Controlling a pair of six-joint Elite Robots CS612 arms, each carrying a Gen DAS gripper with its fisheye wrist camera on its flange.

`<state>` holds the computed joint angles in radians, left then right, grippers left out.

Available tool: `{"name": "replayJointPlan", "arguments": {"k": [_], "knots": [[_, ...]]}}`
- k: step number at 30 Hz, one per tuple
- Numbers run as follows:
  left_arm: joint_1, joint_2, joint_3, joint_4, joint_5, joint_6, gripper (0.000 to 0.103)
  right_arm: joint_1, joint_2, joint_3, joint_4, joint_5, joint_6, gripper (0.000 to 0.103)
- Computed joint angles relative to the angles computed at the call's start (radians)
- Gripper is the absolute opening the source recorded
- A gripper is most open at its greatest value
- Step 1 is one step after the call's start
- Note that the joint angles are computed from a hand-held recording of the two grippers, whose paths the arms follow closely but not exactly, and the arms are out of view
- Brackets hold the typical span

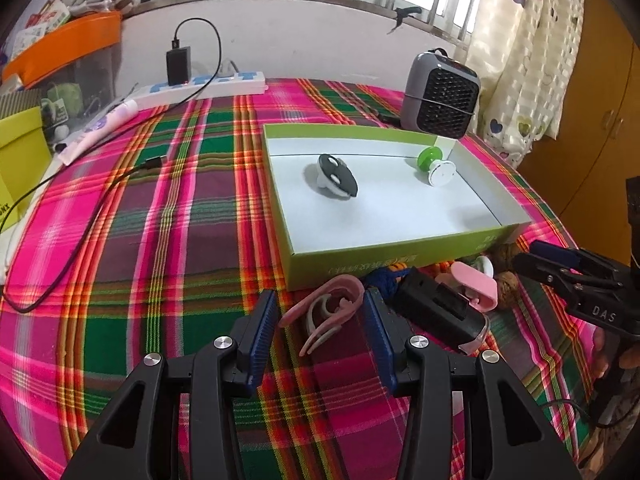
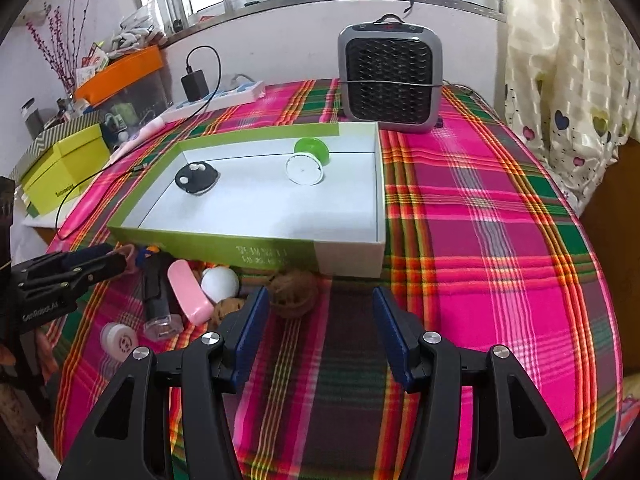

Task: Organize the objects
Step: 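Lift both open tools out of the box toward the remaining items, then close the left tool on the pink plastic clip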

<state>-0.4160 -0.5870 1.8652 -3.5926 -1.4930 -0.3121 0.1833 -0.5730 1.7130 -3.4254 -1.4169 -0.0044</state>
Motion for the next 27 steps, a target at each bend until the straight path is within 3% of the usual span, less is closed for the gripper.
{"name": "replayJointPlan", "arguments": {"k": [11,22,27], "knots": [[0.003,0.007,-0.017,0.013,-0.006,0.064,0.044,0.003,0.008,-0.032,0.054,0.020,-0.019,0.054],[0.002,0.007,-0.024,0.047,-0.002,0.069,0.044,0.004,0.009,-0.037,0.077,0.007,-0.021,0.054],[-0.002,0.005,-0.024,0.055,0.015,0.076,0.043,0.008,0.009,-0.036,0.077,-0.005,-0.031,0.046]]}}
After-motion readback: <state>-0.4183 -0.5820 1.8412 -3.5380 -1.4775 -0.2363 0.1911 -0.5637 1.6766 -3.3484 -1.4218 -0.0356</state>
